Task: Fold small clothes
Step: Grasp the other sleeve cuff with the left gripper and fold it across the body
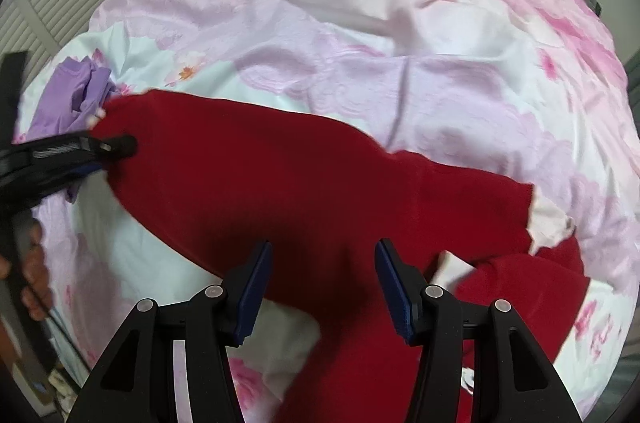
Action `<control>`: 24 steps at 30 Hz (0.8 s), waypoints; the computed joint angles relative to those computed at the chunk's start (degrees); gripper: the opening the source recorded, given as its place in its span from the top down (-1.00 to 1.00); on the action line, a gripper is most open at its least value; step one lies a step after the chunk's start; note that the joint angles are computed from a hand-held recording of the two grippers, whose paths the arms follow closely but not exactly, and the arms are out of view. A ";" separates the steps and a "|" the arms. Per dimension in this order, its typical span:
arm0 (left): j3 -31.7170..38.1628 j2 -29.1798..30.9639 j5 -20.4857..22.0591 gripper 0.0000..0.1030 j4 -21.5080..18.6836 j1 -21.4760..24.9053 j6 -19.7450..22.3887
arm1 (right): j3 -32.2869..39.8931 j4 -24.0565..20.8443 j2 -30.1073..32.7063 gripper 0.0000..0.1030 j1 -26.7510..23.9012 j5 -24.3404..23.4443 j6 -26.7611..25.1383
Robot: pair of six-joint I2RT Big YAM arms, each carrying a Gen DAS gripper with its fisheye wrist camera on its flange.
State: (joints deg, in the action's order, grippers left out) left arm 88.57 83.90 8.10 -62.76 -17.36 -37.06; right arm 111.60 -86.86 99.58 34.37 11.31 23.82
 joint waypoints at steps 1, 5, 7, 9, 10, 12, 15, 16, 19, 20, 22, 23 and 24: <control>0.90 -0.56 -1.30 0.48 -0.54 -0.99 0.28 | -1.08 0.32 -1.28 -0.04 -0.20 0.31 0.06; 6.47 -1.23 -8.76 0.48 -5.00 -6.20 3.19 | -4.82 0.57 -6.46 -0.04 -1.51 0.64 1.19; 10.96 0.16 -12.71 0.48 -8.19 -9.67 4.55 | -6.87 0.55 -9.28 -0.04 -2.17 1.53 1.62; 15.14 1.97 -15.41 0.48 -10.34 -12.87 6.11 | -8.52 0.34 -12.00 -0.04 -2.95 2.48 2.05; 17.98 3.36 -16.82 0.49 -11.91 -14.78 7.13 | -9.17 0.08 -13.16 -0.04 -3.34 3.00 2.36; 22.24 5.46 -17.94 0.49 -13.14 -18.05 8.36 | -10.88 -0.29 -16.09 -0.04 -4.39 3.66 3.01; 27.55 8.49 -18.88 0.49 -14.14 -22.14 9.05 | -13.33 -1.15 -20.56 -0.04 -6.25 5.11 3.80; 29.85 9.91 -19.47 0.49 -14.87 -23.76 9.35 | -14.16 -1.45 -22.00 -0.04 -7.03 5.61 3.81; 36.74 14.71 -20.38 0.50 -17.00 -28.04 10.15 | -17.33 -2.57 -26.97 -0.04 -9.83 6.49 4.21; 39.27 16.52 -20.63 0.50 -17.75 -29.42 10.20 | -18.50 -2.93 -28.70 -0.04 -10.98 6.75 4.23; 44.55 20.48 -21.04 0.50 -19.36 -32.03 10.27 | -20.54 -3.69 -31.64 -0.04 -13.15 7.24 3.73; 47.34 22.62 -21.38 0.50 -20.25 -33.32 10.41 | -21.72 -4.07 -33.24 -0.04 -14.59 7.49 3.36; 50.50 25.02 -22.03 0.50 -21.60 -34.74 10.59 | -22.70 -4.34 -34.50 -0.04 -15.80 7.47 2.99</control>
State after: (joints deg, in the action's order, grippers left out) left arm 139.07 108.92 -13.92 -84.35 -52.09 -26.46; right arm 88.90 -91.19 65.08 18.58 18.78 26.81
